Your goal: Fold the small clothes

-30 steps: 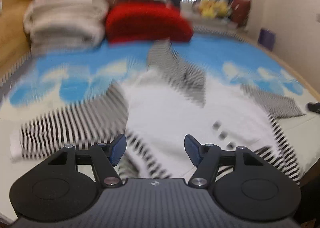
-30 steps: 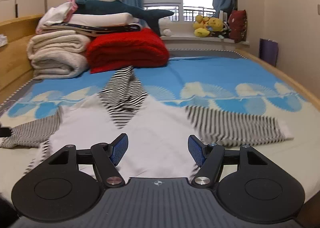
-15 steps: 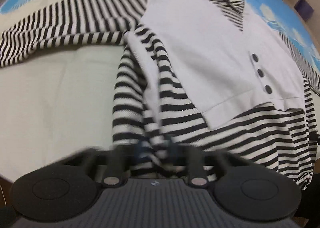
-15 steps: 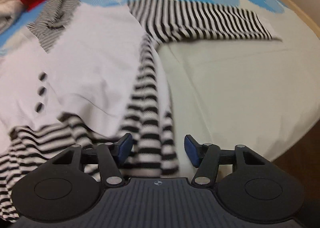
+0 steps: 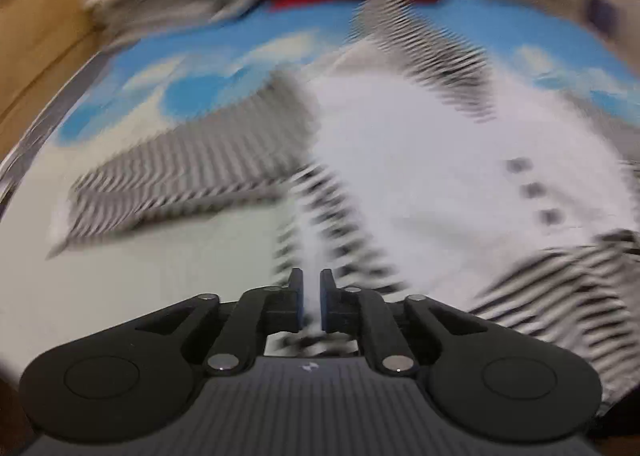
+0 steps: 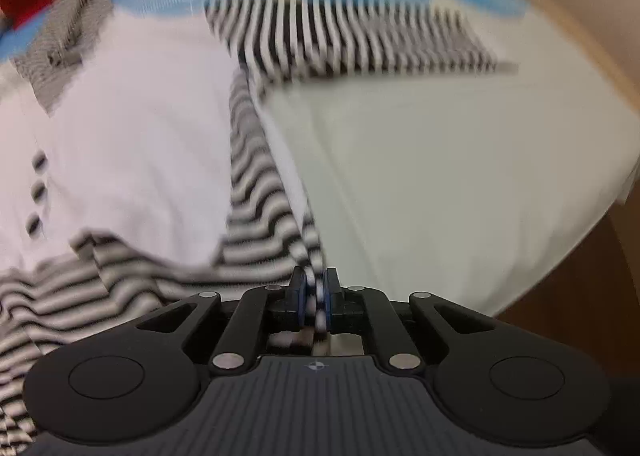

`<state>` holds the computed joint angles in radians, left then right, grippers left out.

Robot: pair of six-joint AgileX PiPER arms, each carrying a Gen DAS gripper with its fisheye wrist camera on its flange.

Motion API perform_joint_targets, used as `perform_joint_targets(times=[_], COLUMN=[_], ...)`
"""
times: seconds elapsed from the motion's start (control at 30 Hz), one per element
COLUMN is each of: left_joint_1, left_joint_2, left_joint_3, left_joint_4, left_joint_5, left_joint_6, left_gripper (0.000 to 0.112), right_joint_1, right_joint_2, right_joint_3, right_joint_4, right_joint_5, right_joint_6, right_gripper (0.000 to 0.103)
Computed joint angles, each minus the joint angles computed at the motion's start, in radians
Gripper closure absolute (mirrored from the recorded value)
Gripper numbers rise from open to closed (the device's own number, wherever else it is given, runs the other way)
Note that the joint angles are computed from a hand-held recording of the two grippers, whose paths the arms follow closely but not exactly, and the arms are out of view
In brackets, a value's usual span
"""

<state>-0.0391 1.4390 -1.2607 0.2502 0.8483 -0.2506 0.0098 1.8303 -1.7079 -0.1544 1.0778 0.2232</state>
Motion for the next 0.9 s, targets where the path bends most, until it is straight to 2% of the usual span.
perform_joint_targets(times=[0.03,0.1,0.13,0.17,0.2,0.23,0.27,0.33,0.37,0.47,0.5,0.57,0.63,0.7,0.73,0.8,0.83,0.9], left_joint_1=[0.005,0.026,0.03,0.026,0.015,-0.004,-0.003,0.03,0.03,-0.013,-0.007,0.007,-0.001,0.01,0.001,-0.036,-0.055,-0.081], left_joint_2=[-0.006,0.012,0.032,0.056,0.084,0.12,0.163,0.177,0.171,0.137,0.127,0.125,0.178,0.218,0.21,0.177,0.158,0.13], left_joint_3=[-0.001,-0.018,-0.029,-0.044,-0.058,-0.078,-0.098,-0.11,-0.116,-0.098,-0.097,-0.1,-0.133,-0.151,-0.151,-0.136,-0.129,-0.121], left_joint_4=[-0.08,-0.252,-0.295,-0.301,-0.272,-0.203,-0.154,-0.178,-0.172,-0.084,-0.124,-0.192,-0.18,-0.202,-0.188,-0.131,-0.098,-0.047], left_joint_5=[-0.013,0.014,0.04,0.067,0.109,0.167,0.231,0.258,0.255,0.205,0.181,0.16,0.226,0.262,0.247,0.177,0.138,0.071], left_joint_6=[0.073,0.215,0.242,0.241,0.215,0.159,0.122,0.093,0.084,0.024,0.033,0.075,0.064,0.057,0.043,0.015,0.0,-0.043], left_gripper=[0.102,0.101,0.101,0.099,0.096,0.091,0.092,0.092,0.09,0.087,0.085,0.069,0.064,0.064,0.063,0.063,0.063,0.061], right_joint_1=[0.011,0.024,0.021,0.016,0.005,0.003,0.008,0.04,0.049,0.057,0.063,0.055,0.053,0.09,0.099,0.107,0.102,0.086], right_joint_2=[-0.039,-0.123,-0.154,-0.169,-0.161,-0.139,-0.103,-0.02,0.013,0.026,0.01,-0.03,-0.031,0.012,0.017,0.008,-0.001,-0.047], right_joint_3=[0.038,0.122,0.154,0.169,0.16,0.136,0.098,0.027,0.017,-0.025,-0.006,0.046,0.039,0.01,0.026,0.028,0.025,0.055], right_joint_4=[-0.004,0.048,0.12,0.205,0.29,0.334,0.339,0.229,0.167,0.135,0.125,0.169,0.194,0.085,0.053,0.051,0.075,0.144], right_joint_5=[-0.063,-0.198,-0.248,-0.262,-0.237,-0.176,-0.095,0.057,0.104,0.129,0.098,0.019,0.008,0.072,0.094,0.078,0.06,-0.028], right_joint_6=[-0.009,-0.089,-0.168,-0.258,-0.344,-0.391,-0.401,-0.352,-0.329,-0.297,-0.297,-0.304,-0.322,-0.279,-0.258,-0.247,-0.264,-0.292], right_gripper=[0.087,0.076,0.07,0.067,0.067,0.067,0.067,0.067,0.066,0.066,0.066,0.065,0.064,0.064,0.063,0.063,0.063,0.063])
